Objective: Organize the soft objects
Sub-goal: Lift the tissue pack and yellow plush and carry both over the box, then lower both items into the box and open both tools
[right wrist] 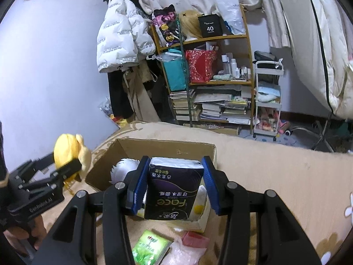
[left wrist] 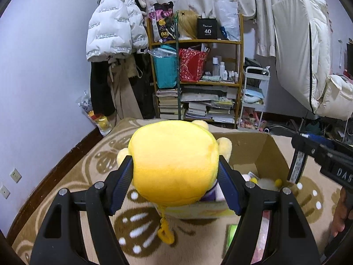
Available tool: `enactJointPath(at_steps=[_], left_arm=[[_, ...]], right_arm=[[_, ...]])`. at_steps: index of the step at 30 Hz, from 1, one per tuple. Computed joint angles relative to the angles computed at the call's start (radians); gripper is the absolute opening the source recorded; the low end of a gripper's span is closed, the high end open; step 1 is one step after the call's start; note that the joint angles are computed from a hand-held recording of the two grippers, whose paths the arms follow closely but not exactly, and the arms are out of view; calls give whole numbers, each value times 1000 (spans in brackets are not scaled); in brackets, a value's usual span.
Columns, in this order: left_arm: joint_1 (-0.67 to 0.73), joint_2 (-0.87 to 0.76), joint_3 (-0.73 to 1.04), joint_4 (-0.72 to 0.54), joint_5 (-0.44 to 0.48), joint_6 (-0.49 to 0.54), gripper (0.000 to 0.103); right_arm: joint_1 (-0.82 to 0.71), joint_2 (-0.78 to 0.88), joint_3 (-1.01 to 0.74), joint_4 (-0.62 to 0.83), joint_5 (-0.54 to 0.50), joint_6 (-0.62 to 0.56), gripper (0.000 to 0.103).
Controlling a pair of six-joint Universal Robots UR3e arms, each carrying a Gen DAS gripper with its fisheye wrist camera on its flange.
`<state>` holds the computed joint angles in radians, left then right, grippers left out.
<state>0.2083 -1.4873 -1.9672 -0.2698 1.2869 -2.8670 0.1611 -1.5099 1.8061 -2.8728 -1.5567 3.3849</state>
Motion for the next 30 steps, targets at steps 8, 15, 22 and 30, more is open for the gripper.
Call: enactJointPath(at_steps=[8,15,22,30], left_arm=[[-18,-102,52,44,25,-14,73],[-29,-151,71,45,32,0,73],[-47,-209,123,-13,34,0,73],[-64,-263,164,-37,45,1,74]], right_arm=[[9,77,-49,-17,-20,-21,50],[9,129,-93,-28,-18,-35,50],[1,183,-123,-62,16,-69,50],[-4,216,-126,-49,21,-74,51]])
